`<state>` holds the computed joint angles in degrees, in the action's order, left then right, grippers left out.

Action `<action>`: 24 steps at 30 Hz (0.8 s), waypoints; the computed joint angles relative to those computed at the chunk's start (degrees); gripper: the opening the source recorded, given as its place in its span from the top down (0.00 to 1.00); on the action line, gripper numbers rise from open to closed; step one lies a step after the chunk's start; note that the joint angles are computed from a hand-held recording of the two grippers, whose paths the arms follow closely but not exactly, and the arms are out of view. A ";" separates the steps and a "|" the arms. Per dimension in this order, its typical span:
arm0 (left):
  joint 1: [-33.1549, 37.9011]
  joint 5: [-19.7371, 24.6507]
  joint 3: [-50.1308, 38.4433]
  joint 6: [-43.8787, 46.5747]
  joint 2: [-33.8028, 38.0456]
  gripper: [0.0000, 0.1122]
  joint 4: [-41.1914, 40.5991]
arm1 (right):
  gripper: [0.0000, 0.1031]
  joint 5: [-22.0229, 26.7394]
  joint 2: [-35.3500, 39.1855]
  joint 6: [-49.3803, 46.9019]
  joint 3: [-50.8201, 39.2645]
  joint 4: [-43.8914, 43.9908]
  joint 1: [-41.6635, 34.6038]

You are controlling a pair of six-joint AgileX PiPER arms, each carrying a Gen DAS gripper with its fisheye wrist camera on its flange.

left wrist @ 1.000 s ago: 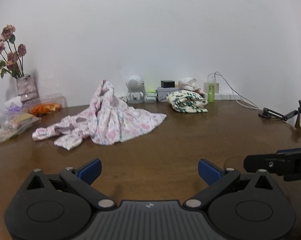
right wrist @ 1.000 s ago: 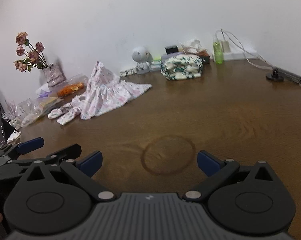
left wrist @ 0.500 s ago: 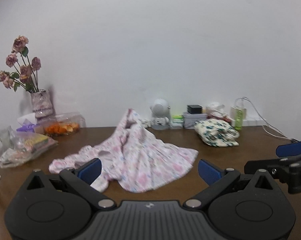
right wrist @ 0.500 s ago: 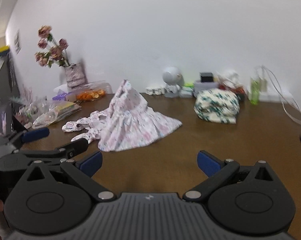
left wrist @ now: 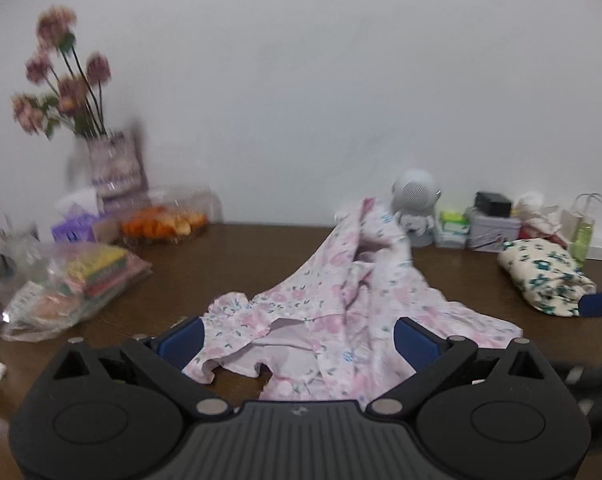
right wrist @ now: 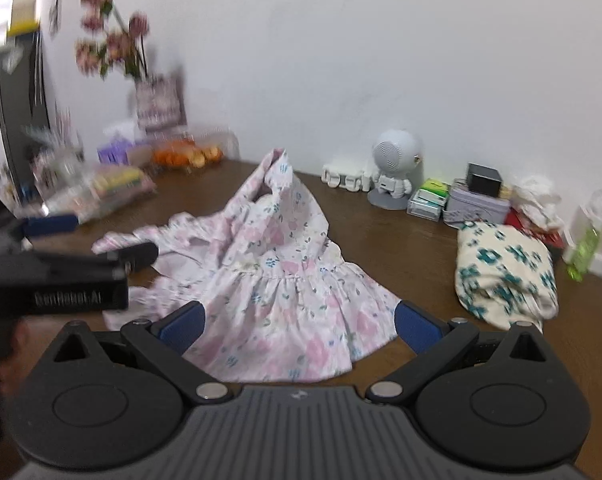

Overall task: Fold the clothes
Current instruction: 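Reach the right gripper to the pink floral dress and close on it, then close the left gripper on the dress while the right gripper holds and lifts it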

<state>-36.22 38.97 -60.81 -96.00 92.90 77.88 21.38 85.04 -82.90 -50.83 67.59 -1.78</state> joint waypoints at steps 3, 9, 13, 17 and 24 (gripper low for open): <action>5.57 -4.89 -5.51 5.78 4.75 0.12 -3.84 | 0.05 -4.68 6.57 1.56 -3.93 -1.04 4.47; 11.98 -9.68 -17.71 22.43 15.27 0.20 -17.68 | 0.27 -7.79 15.26 -7.78 -8.13 9.49 9.41; 14.75 -12.11 -23.14 33.94 20.22 0.47 -29.23 | 0.57 -9.28 18.30 -3.79 -10.05 7.10 11.14; 16.32 -16.15 -23.10 43.69 20.84 0.87 -37.43 | 0.82 -8.37 18.43 -7.12 -9.81 11.46 9.91; 16.59 -19.91 -14.83 32.64 12.75 0.97 -24.12 | 0.95 -0.72 12.35 -14.98 -6.47 19.86 1.18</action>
<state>-19.64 19.06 -75.64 -63.36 105.66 53.75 20.66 97.39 -97.88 -57.30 87.45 -0.60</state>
